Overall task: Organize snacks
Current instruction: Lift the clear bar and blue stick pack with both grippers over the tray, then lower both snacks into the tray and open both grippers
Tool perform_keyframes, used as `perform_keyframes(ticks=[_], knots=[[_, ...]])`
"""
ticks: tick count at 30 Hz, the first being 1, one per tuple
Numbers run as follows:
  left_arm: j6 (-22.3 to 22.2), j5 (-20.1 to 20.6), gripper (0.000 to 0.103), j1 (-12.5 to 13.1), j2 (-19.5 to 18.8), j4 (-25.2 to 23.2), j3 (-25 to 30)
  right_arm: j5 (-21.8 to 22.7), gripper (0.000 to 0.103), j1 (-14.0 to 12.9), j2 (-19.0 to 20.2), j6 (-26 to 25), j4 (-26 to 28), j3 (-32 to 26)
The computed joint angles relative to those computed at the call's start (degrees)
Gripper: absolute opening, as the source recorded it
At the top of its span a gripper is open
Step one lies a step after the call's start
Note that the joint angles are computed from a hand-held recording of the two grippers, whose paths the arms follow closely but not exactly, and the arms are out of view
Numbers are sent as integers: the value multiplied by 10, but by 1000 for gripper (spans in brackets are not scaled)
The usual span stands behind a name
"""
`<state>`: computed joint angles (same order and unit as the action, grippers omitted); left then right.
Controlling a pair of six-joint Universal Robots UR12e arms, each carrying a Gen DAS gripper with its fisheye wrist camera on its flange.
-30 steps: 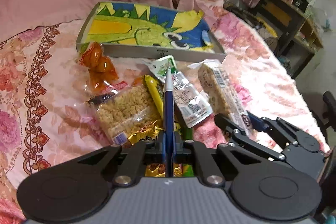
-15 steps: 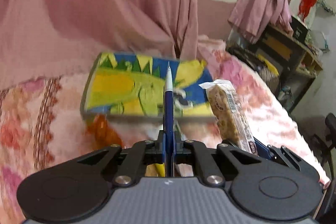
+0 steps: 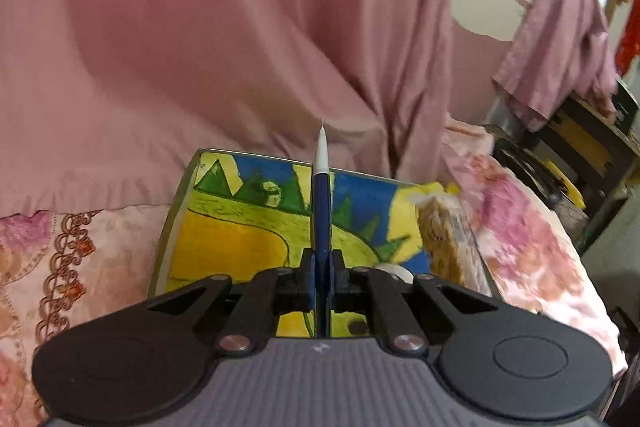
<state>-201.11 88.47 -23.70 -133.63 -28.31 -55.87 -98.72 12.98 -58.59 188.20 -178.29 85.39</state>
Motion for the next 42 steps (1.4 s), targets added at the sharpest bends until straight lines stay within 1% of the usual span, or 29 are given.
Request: perform_keyframes(ticks=[2,5,8,13,16,20,22,27,29,30,31,32,33,34,35,36,37,38,40,42], knots=[[-16,-8,6,4,-12,-8,17,3,38,1,12,10,21,-17],[-30,-12,6,8,-29,-25,40,-5,38,5,27,12,53,-41],[-36,-12,6,12,-38,-44,54,-4,38,6,38,22,89,-62],[-49,-13,6,16,-50,-78,70,-10,39,11,52,9,145,-92],[-52,-14,6,16,-56,-96,79,-9,39,12,57,12,170,-104],[-58,-14,6,16,-60,-104,82,-7,39,12,61,8,184,-110],[-63,-17,6,16,-62,-106,84,-7,39,12,62,8,183,-109],[-62,-7,7,12,-69,-132,99,-8,41,12,62,8,185,-110],[-62,-2,12,11,-70,-138,101,-5,43,11,60,12,179,-107],[-61,2,17,10,-70,-141,101,-3,47,11,59,12,176,-104],[-60,5,32,9,-70,-147,103,-6,50,11,57,11,176,-102],[-59,6,42,9,-69,-151,102,-7,54,11,55,10,173,-99],[-60,11,62,8,-67,-153,100,-8,60,11,53,11,168,-94],[-64,17,69,7,-64,-147,94,-8,62,11,51,12,162,-90],[-68,23,71,7,-60,-137,86,-8,68,10,48,13,155,-85],[-69,19,75,7,-56,-131,80,-7,73,10,44,15,148,-79],[-69,15,81,8,-52,-129,74,-5,75,9,40,16,138,-72],[-70,15,83,7,-47,-124,66,-4,78,9,36,17,128,-65],[-63,23,87,5,-33,-90,39,-8,83,9,26,18,102,-47],[-55,25,92,3,-18,-59,14,-12,90,9,13,18,75,-28]])
